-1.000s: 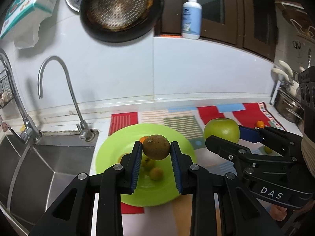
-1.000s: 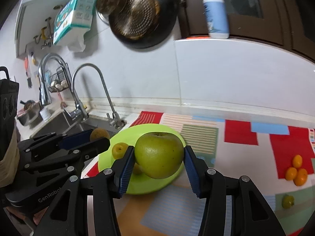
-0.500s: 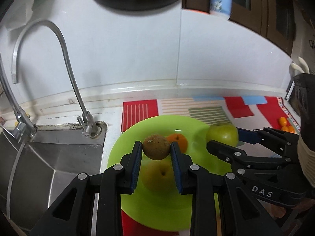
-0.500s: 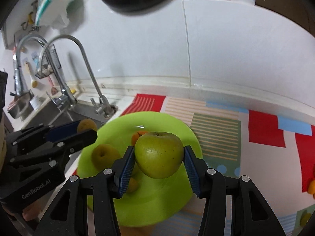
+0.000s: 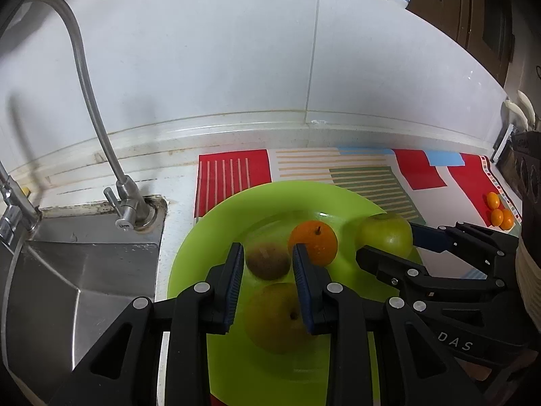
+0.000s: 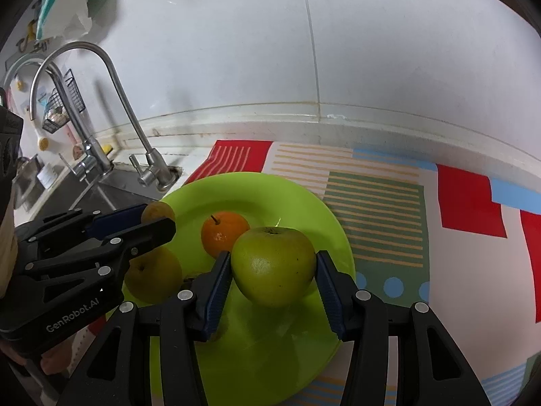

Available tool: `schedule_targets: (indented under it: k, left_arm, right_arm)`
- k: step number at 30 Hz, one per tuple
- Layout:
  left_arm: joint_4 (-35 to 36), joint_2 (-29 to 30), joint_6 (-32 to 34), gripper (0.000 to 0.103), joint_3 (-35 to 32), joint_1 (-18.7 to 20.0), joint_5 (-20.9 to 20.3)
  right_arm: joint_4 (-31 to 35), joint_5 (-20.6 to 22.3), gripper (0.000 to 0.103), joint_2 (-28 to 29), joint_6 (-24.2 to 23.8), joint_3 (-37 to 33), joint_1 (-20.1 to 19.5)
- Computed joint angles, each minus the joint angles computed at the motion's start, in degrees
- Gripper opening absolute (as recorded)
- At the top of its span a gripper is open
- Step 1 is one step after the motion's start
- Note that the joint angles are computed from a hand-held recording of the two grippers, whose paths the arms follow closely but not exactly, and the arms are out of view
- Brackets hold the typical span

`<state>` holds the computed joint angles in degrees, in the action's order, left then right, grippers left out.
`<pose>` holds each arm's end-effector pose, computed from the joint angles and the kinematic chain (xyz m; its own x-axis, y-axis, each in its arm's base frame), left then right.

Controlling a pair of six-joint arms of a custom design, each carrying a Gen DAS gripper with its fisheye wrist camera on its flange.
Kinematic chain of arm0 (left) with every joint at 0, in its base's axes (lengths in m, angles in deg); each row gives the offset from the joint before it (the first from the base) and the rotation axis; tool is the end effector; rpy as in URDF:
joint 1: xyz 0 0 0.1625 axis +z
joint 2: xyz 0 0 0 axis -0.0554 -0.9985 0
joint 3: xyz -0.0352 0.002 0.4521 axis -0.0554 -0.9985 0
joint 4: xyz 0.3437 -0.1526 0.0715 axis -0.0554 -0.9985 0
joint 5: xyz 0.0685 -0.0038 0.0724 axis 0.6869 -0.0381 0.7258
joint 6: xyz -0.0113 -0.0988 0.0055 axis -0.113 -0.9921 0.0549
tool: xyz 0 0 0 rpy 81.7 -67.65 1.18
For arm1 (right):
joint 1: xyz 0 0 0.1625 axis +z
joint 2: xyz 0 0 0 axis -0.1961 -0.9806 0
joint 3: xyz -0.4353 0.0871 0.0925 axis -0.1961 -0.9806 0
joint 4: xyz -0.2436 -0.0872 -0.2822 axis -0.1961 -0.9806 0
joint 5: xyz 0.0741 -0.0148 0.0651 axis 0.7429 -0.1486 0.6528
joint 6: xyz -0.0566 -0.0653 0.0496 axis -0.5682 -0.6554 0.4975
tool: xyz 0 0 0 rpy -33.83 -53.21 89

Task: Organize fruits
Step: 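Open the right tool on the plate while the left tool releases the brown fruit there, then withdraw both open tools from the plate toward the remaining oranges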

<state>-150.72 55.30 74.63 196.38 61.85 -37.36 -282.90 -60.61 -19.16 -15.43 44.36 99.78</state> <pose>-0.1111 -0.5813 0.0320 -0.7298 0.0795 -0.6790 0.5157 0.7161 -0.4704 0.0968 -0.6107 0.0278 -0.7435 -0.4204 0.5201 -0.6323 0.6951 -0.3420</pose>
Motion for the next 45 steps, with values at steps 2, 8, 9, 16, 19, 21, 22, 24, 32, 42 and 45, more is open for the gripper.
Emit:
schedule_targets:
  k: [2,8,9,16,19,21,22,24,32,42,45]
  left_arm:
    - [-0.23,0.06,0.14,0.037,0.06,-0.17,0.23]
    - [-2.18,-0.26,-0.96,0.043,1.83,-1.56,1.96]
    - [-2.58,-0.32,-1.19,0.045,2.24,-1.90,2.37]
    - [-6.84,-0.52,-2.84,0.053,5.69,-4.96,5.56]
    - [-8.97,-0.35,-3.44,0.057,7.14,-6.76,7.29]
    - [-9.94,-0.22,-3.59,0.059,7.82,-7.67,7.99]
    - [-10.31,-0.16,-4.20,0.061,8.36,-8.37,8.58]
    - [-10.87,-0.12,-4.96,0.061,9.06,-9.22,9.16]
    - [-14.00,0.29,-8.87,0.069,12.93,-14.16,12.80]
    - [-15.59,2.21,-13.49,0.081,16.17,-20.87,16.75]
    - [-15.18,2.61,-15.56,0.082,16.61,-22.63,17.11]
  right_arm:
    - [0.15,0.02,0.051,-0.07,0.07,0.09,-0.02]
    - [-0.10,-0.40,0.052,-0.21,0.98,0.32,0.13]
    - [-0.18,0.26,0.058,-0.44,1.05,0.61,0.00]
    - [-6.90,0.62,0.060,-1.78,0.47,4.32,0.29]
    - [-9.33,1.26,0.065,-2.98,1.35,6.38,0.14]
    - [-11.33,1.68,0.065,-3.79,1.07,7.98,0.13]
    - [-11.91,1.72,0.066,-4.17,0.91,8.54,0.18]
    - [-13.90,2.06,0.071,-4.95,0.63,10.17,0.18]
    - [-22.61,2.75,0.073,-7.69,-2.04,16.92,0.12]
    - [-31.08,5.23,0.075,-11.92,-3.01,24.90,-1.66]
    - [-33.28,6.16,0.075,-13.43,-3.82,27.12,-2.59]
